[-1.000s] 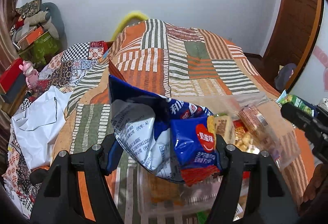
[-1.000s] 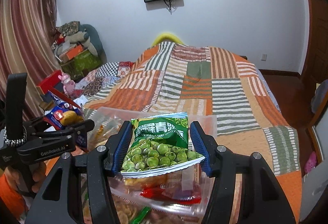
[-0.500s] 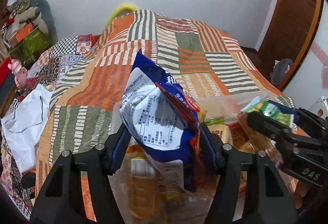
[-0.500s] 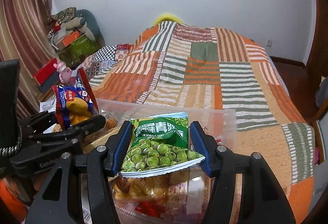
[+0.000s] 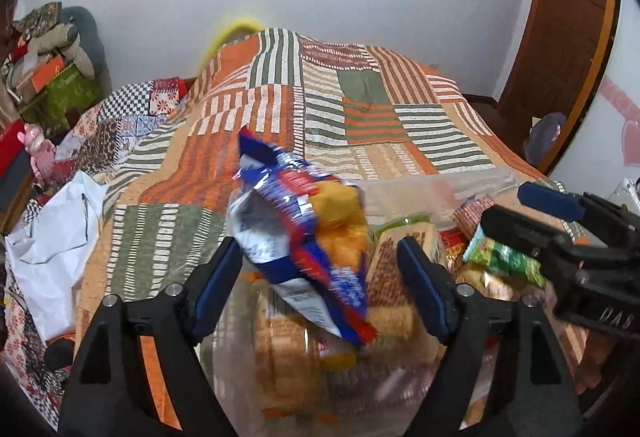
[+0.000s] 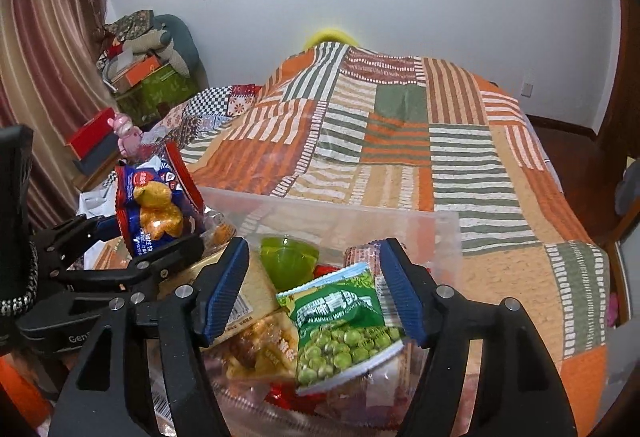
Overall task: Organize snacks
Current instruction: 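Drop the chip bag into the box while the right tool drops the green pea bag in, then grasp the zip bag of crackers with the left tool while the right tool grasps the cracker roll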
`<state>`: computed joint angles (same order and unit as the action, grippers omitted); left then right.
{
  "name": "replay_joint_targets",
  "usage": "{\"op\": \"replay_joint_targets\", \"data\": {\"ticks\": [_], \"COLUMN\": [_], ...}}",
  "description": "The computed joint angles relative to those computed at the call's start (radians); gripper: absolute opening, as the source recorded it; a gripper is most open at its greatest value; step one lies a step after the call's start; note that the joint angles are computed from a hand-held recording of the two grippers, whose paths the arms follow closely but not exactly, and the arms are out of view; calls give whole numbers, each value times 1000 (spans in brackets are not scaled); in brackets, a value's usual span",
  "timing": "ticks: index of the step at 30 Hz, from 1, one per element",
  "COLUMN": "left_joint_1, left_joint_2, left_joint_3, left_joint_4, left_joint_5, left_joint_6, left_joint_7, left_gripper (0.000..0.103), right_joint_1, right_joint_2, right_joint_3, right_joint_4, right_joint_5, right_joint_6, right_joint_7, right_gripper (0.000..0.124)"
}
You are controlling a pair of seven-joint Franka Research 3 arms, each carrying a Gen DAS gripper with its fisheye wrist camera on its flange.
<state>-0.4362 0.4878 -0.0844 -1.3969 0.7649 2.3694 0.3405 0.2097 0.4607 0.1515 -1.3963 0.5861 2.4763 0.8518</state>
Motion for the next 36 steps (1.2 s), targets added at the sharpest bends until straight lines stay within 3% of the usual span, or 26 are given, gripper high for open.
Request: {"op": "replay_joint_targets", "data": {"ticks": [10, 20, 23, 36], "left_joint_1": [1, -8, -3, -3], "left_joint_2": [-140, -225, -251, -310], "left_joint_3": [-27, -83, -97, -144], "left_joint_4": [-171, -258, -292, -405], "left_joint_5": [46, 121, 120, 132], "left_joint_6": [33, -46, -35, 6], "left_joint_7": [-97, -115, -129, -199], "left_gripper": [81, 82, 82, 82], "right_joint_1": [-28, -22, -17, 17], "right_joint_2": [-111, -245, -279, -363], "right_joint_3": [10, -13, -26, -69], "right_joint_4": [-127, -291, -347, -528], "right_joint_5": [98, 197, 221, 142], "right_joint_6": [31, 55, 52, 74], "right_joint_7": [-91, -215, -225, -217], "right_gripper": [69, 75, 75, 75]}}
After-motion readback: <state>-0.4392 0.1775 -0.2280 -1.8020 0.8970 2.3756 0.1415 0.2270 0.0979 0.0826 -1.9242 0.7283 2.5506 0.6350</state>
